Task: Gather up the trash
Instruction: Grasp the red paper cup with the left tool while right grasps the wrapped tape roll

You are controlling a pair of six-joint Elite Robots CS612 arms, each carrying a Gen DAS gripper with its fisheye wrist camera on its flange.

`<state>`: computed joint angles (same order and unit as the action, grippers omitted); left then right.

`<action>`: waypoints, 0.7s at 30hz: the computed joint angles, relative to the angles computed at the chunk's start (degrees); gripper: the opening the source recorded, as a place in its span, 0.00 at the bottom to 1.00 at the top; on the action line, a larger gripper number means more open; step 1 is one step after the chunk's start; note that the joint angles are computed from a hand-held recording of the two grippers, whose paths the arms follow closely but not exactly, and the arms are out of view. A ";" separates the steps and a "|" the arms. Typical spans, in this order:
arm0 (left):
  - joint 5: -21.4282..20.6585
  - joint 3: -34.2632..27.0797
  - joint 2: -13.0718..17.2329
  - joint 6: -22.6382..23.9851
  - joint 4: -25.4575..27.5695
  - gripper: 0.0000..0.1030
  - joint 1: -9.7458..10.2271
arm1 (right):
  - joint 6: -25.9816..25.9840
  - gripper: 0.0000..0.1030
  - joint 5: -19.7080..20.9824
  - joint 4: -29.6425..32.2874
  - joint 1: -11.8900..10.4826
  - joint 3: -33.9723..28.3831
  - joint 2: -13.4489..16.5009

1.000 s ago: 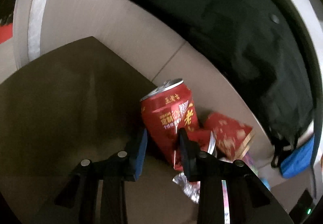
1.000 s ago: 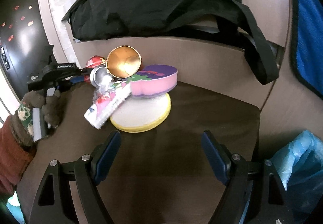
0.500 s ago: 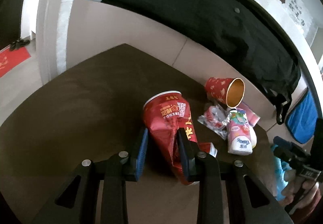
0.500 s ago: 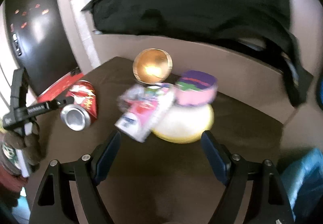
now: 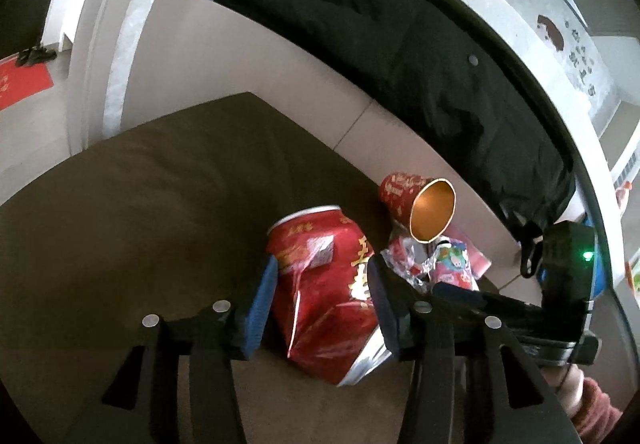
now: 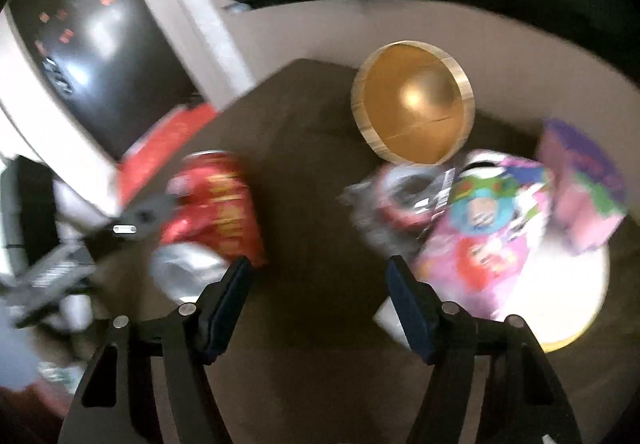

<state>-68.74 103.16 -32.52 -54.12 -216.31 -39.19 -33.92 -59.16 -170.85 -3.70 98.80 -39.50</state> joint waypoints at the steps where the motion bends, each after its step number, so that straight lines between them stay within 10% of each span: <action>1: 0.06 0.05 0.07 -0.27 -0.33 0.47 0.04 | 1.02 0.62 -1.96 -3.03 0.33 0.04 0.35; 6: 0.79 0.22 0.22 -0.81 -1.00 0.49 0.03 | 2.17 0.63 -8.44 -11.99 2.06 -1.11 2.24; 21: 2.27 1.15 0.80 -4.63 -3.92 0.55 0.35 | 1.41 0.62 -13.13 -7.25 4.58 -7.93 5.43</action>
